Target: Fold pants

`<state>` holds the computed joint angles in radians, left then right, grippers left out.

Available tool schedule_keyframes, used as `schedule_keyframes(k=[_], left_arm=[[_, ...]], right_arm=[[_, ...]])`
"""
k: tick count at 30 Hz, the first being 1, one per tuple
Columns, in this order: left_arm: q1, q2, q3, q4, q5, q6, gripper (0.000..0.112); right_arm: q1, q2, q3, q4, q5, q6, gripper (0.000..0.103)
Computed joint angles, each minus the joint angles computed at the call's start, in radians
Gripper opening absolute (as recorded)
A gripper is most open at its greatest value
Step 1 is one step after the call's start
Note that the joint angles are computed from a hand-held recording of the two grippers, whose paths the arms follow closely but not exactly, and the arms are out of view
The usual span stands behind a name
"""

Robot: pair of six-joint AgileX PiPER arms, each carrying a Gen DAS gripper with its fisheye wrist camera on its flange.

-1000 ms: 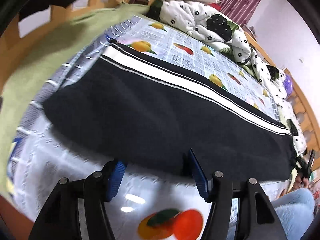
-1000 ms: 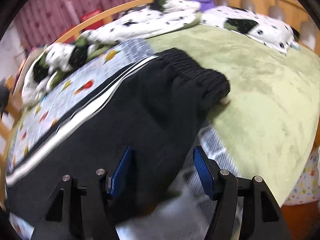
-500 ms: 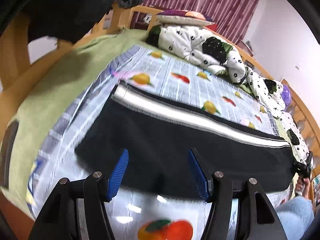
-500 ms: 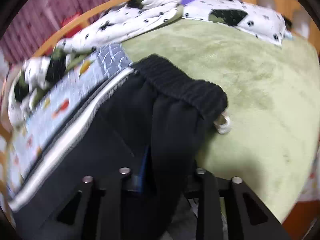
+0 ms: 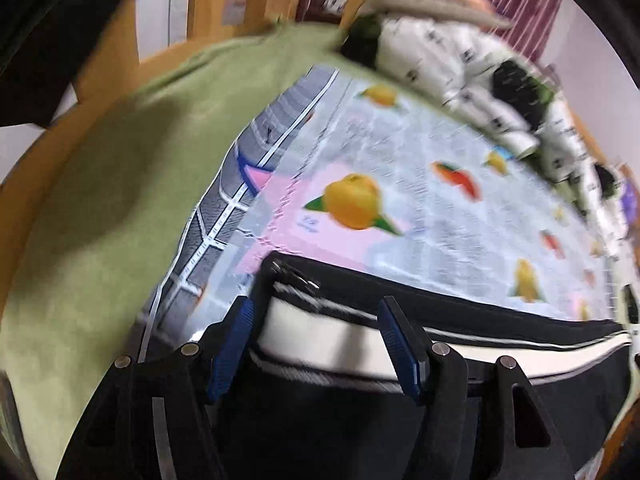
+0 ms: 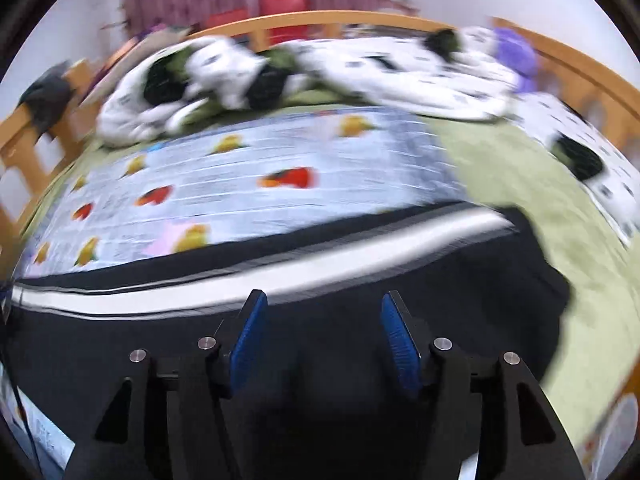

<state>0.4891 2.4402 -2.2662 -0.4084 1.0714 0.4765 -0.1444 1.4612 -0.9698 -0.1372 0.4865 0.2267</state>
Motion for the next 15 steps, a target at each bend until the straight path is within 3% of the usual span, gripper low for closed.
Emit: schedule_keyframes(k=[1,3,6,9,12,15], left_arm=[[-0.007,0.036,-0.053,0.009,0.014,-0.01,0.031],[0.002,0.034,-0.039,-0.044,-0.021,0.035,0.021],[0.042,-0.037,0.107,-0.205,-0.157,0.136,0.02],[0.032,-0.008,0.092,-0.157,-0.156,0.104,0.02],[0.043,0.014,0.069,-0.171,-0.125,0.119,0.02],[0.067,0.047,-0.002,-0.196,-0.047,0.099,0.02]], right_arm=[[0.05,0.051,-0.041,-0.042,0.001,0.043,0.058],[0.126,0.144,-0.118,-0.083,0.007,0.084,0.058],[0.212,0.281,-0.245,-0.094,0.005,0.046,0.058],[0.27,0.414,-0.385,-0.05,0.021,-0.064,0.058],[0.286,0.555,-0.559,0.087,0.116,-0.27,0.058],[0.297,0.658,-0.678,0.142,0.236,-0.424,0.058]])
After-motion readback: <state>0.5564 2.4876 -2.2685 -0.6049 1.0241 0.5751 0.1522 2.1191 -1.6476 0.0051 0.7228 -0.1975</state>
